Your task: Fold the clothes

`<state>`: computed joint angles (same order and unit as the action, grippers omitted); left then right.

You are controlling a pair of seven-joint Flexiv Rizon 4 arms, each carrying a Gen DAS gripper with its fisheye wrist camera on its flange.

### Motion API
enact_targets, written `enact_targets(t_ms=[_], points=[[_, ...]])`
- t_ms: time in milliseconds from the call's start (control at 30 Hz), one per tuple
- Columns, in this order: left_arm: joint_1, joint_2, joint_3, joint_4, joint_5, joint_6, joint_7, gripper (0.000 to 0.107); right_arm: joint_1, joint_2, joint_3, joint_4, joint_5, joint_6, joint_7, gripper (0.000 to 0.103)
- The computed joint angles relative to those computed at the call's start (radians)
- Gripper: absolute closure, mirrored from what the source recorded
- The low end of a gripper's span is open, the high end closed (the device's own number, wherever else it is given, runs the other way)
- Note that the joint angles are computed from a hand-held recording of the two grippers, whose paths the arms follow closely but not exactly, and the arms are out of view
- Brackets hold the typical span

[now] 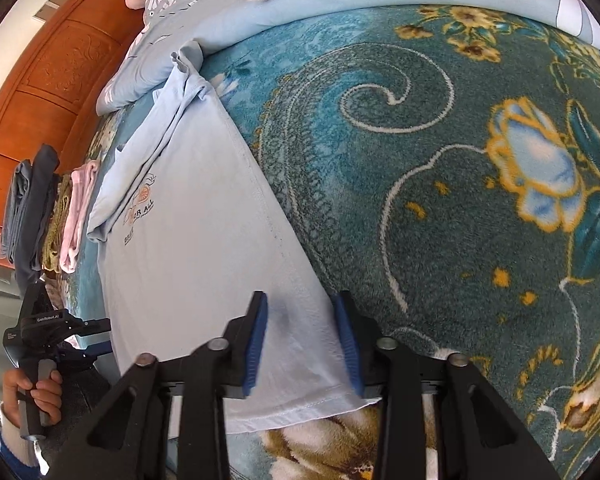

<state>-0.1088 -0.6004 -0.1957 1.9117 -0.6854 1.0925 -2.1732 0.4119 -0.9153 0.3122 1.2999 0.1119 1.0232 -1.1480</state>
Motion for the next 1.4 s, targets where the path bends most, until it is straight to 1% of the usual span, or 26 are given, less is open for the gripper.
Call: enact_targets(t_ms=[33,67,100,133,200,300,367,500,567,600,633,667,733,800,900,1033,1133,1167,1233,1300,1333,1367,1400], points=[[0.0,0.002,-0.002,0.002,-0.003,0.001,-0.002,0.056,0.0,0.004,-0.002,0.004,-0.002,-0.011,0.003,0.099],[0.0,0.003,-0.002,0.003,-0.005,0.002,-0.004,0.056,-0.006,0.008,0.001,0.014,0.008,0.005,0.002,0.099],[-0.002,0.004,0.001,0.003,-0.002,-0.001,-0.01,0.056,-0.001,0.018,-0.012,0.034,0.01,0.038,0.016,0.099],[-0.005,0.004,0.006,-0.001,0.005,-0.01,-0.018,0.056,0.009,0.025,-0.032,0.05,0.006,0.065,0.043,0.099],[-0.011,0.002,0.016,-0.015,0.027,-0.037,-0.031,0.056,0.01,0.026,-0.042,0.06,0.002,0.092,0.081,0.099],[-0.017,-0.003,0.025,-0.039,0.056,-0.077,-0.04,0.056,0.015,0.019,-0.05,0.054,-0.03,0.088,0.103,0.099],[-0.02,-0.005,0.029,-0.05,0.069,-0.093,-0.043,0.056,0.011,0.013,-0.049,0.051,-0.036,0.104,0.119,0.099],[-0.008,-0.007,0.011,-0.049,0.047,-0.086,-0.015,0.059,-0.017,0.001,-0.027,0.041,-0.02,0.137,0.145,0.099],[-0.002,-0.013,-0.001,-0.056,0.034,-0.093,0.007,0.073,-0.029,-0.004,-0.011,0.029,-0.019,0.133,0.14,0.099],[0.0,-0.018,-0.004,-0.062,0.03,-0.102,0.015,0.076,-0.033,-0.005,-0.005,0.026,-0.018,0.13,0.136,0.099],[-0.002,-0.021,-0.001,-0.071,0.034,-0.114,0.017,0.082,-0.037,-0.005,0.0,0.025,-0.016,0.128,0.134,0.099],[-0.007,-0.024,0.006,-0.079,0.043,-0.124,0.013,0.089,-0.039,-0.005,0.005,0.024,-0.012,0.127,0.131,0.099],[-0.012,-0.023,0.013,-0.083,0.048,-0.121,0.013,0.098,-0.046,-0.005,0.014,0.022,-0.004,0.121,0.126,0.099],[-0.017,-0.013,0.018,-0.077,0.049,-0.095,0.014,0.102,-0.054,-0.005,0.025,0.019,0.007,0.112,0.117,0.099],[-0.019,0.012,0.009,-0.052,0.037,-0.015,0.041,0.103,-0.062,0.003,0.04,0.023,0.022,0.118,0.094,0.099],[0.003,0.059,-0.029,-0.01,-0.009,0.092,0.127,0.103,-0.082,0.028,0.081,0.03,0.045,0.132,0.014,0.099],[0.021,0.096,-0.03,0.031,-0.033,0.181,0.179,0.103,-0.111,0.033,0.131,0.011,0.087,0.148,-0.061,0.099],[0.042,0.103,-0.04,0.043,-0.053,0.211,0.21,0.103,-0.117,0.028,0.145,-0.006,0.102,0.144,-0.08,0.099],[0.071,0.127,-0.088,0.101,-0.125,0.294,0.261,0.103,-0.127,0.013,0.172,-0.05,0.135,0.13,-0.117,0.099],[0.107,0.148,-0.15,0.156,-0.219,0.375,0.329,0.102,-0.117,-0.015,0.176,-0.116,0.156,0.107,-0.139,0.099],[0.107,0.15,-0.15,0.165,-0.226,0.403,0.333,0.102,-0.103,-0.032,0.166,-0.157,0.158,0.089,-0.141,0.099],[0.093,0.14,-0.118,0.155,-0.168,0.419,0.291,0.103,-0.078,-0.047,0.138,-0.203,0.149,0.065,-0.123,0.099],[0.096,0.137,-0.118,0.161,-0.171,0.45,0.303,0.103,-0.054,-0.064,0.112,-0.25,0.139,0.04,-0.105,0.099]])
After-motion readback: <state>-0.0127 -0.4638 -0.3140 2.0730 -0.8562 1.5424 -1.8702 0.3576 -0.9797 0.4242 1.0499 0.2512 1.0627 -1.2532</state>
